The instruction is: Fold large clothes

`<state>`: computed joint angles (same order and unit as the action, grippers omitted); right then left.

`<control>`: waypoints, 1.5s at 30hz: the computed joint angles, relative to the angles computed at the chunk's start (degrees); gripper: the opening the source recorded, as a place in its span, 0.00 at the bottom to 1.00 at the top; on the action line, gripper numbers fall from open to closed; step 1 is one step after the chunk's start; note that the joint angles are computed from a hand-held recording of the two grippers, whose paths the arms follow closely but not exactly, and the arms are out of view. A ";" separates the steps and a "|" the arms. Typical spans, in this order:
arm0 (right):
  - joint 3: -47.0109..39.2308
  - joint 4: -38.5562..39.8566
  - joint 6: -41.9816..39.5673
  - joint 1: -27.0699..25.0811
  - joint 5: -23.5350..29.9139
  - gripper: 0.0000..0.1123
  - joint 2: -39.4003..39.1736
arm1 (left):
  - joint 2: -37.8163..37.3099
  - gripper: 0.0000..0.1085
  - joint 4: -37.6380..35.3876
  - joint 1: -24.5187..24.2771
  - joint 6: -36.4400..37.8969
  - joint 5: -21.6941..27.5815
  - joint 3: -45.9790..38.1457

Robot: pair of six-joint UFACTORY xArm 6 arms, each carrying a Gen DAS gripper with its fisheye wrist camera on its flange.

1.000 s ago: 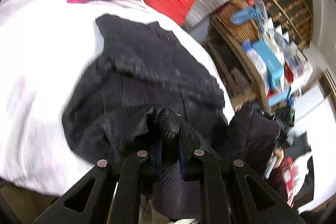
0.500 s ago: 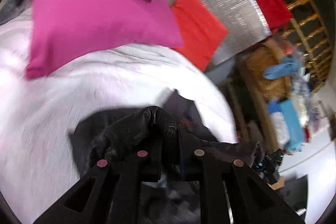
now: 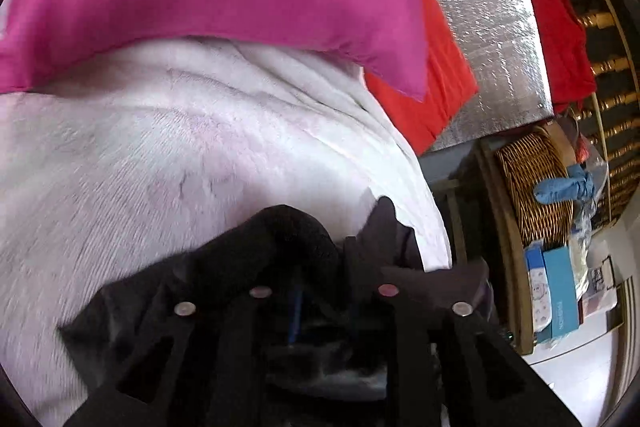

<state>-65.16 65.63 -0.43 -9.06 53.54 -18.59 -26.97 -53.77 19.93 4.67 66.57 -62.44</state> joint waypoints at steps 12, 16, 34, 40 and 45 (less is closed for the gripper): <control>3.77 -14.34 12.27 -3.20 5.93 0.78 -18.61 | -29.22 0.69 22.16 1.24 -9.65 4.03 5.82; 2.36 -26.71 15.78 -4.80 13.73 0.78 -24.83 | -36.54 0.72 25.37 8.25 -5.21 9.32 9.44; 10.22 -19.93 -3.05 -10.74 17.82 0.78 -17.82 | -22.26 0.72 24.44 2.31 -10.96 5.83 9.95; 7.13 -30.99 -3.31 -0.37 11.38 0.32 -17.82 | -21.04 0.43 29.66 -4.36 -11.70 0.44 8.72; 7.55 -28.93 -4.20 -2.07 5.05 0.25 -22.24 | -20.55 0.35 32.24 -5.82 -17.14 -4.65 9.36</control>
<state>-57.61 36.70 -4.63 -11.14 58.59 -40.83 -47.52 -21.54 14.11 -12.47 61.92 -53.08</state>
